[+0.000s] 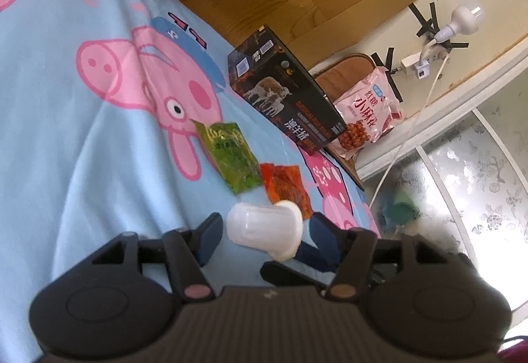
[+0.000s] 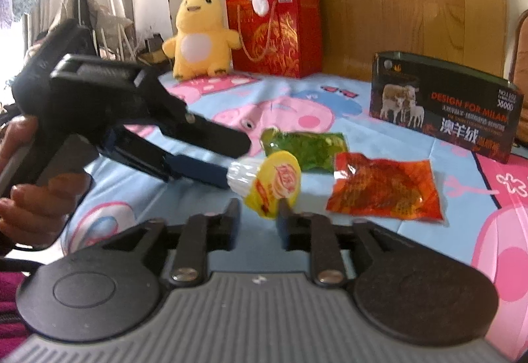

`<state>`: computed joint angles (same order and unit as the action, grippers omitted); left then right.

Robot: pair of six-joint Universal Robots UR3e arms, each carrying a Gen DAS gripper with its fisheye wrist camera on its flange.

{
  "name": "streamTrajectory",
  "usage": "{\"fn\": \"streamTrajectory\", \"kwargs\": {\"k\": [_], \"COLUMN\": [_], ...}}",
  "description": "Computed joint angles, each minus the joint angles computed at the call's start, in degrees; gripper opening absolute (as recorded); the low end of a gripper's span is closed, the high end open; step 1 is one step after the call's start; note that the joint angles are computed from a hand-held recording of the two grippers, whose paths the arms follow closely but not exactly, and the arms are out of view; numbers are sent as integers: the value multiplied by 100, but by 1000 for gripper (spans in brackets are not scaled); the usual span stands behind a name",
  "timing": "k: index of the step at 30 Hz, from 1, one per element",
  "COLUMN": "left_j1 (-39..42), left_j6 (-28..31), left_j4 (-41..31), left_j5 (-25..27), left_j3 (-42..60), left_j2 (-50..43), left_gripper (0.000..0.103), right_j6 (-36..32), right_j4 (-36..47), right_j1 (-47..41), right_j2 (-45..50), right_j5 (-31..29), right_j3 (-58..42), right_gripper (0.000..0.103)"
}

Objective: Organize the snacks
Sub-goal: 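Carry the white cup into the black box and open the left gripper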

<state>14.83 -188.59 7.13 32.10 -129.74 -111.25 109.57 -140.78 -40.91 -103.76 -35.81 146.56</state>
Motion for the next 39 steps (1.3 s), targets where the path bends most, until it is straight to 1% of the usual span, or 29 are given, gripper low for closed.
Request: {"fn": "streamTrajectory", "kwargs": {"k": [1, 2, 3, 5, 7, 8, 10, 11, 12, 14, 16, 19, 23, 24, 25, 26, 27, 28, 29, 31, 32, 35, 36, 37, 39], "left_j1": [1, -3, -36, -99, -206, -239, -229, -202, -182, -183, -219, -226, -189, -199, -192, -226, -344, -475, -559, -469, -389, -117, -4, 67, 154], "left_j6": [22, 57, 64, 105, 134, 155, 184, 172, 175, 179, 198, 163, 124, 144, 260, 317, 282, 280, 318, 322, 303, 163, 95, 53, 16], "left_j4": [-27, -63, -85, -123, -85, -52, -66, -72, -72, -45, -24, 78, 73, 30, -149, -297, -340, -365, -437, -489, -419, -146, -126, -170, -310], "left_j5": [-12, -24, -26, -40, 63, 122, 99, 43, 5, -20, 0, -4, -65, -87, -259, -379, -224, 27, 178, 9, -47, 17, 2, -16, -95], "left_j3": [15, 26, 82, 151, 201, 193, 180, 169, 157, 136, 135, 113, 111, 136, 211, 297, 394, 483, 570, 571, 512, 300, 263, 283, 370], "left_j2": [-1, -6, -58, -135, -143, -125, -114, -127, -135, -129, -97, -50, 42, 61, 37, 8, 43, 102, 134, 136, 151, 274, 274, 254, 182], "left_gripper": [59, 59, 59, 57, 57, 57, 57, 57, 57, 57, 57, 57, 57, 55, 51, 51, 51, 51, 51, 51, 51, 53, 54, 54, 54], "right_j6": [49, 113, 172, 298, 291, 267, 430, 483, 501, 681, 734, 833, 852, 838, 813, 754, 583, 471, 531, 640, 607, 191, 93, 98, 196], "right_j4": [-164, -371, -558, -793, -821, -793, -1252, -1408, -1407, -1512, -1445, -1685, -1741, -1718, -1698, -1631, -1303, -1103, -1347, -1861, -1840, -899, -664, -599, -726], "right_j1": [28, 71, 116, 244, 334, 402, 498, 507, 482, 432, 390, 383, 246, 207, 166, 116, 67, 36, 69, 222, 254, 85, 16, -22, 4], "right_j2": [60, 141, 234, 452, 570, 623, 679, 692, 704, 770, 768, 730, 630, 596, 557, 498, 395, 280, 245, 348, 354, 124, 62, 62, 192], "right_j5": [-32, -80, -133, -238, -240, -242, -297, -314, -298, -284, -256, -270, -150, -107, -52, 29, 141, 250, 260, 110, 40, 12, 22, 13, -20], "right_j3": [4, 4, -3, -93, -165, -213, -92, -37, -41, -51, -67, 49, 186, 212, 242, 271, 232, 243, 340, 409, 376, 176, 134, 103, 32], "right_gripper": [39, 44, 47, 47, 47, 49, 47, 46, 40, 34, 33, 31, 20, 19, 19, 12, 6, 6, 6, 6, 6, 10, 16, 19, 33]}}
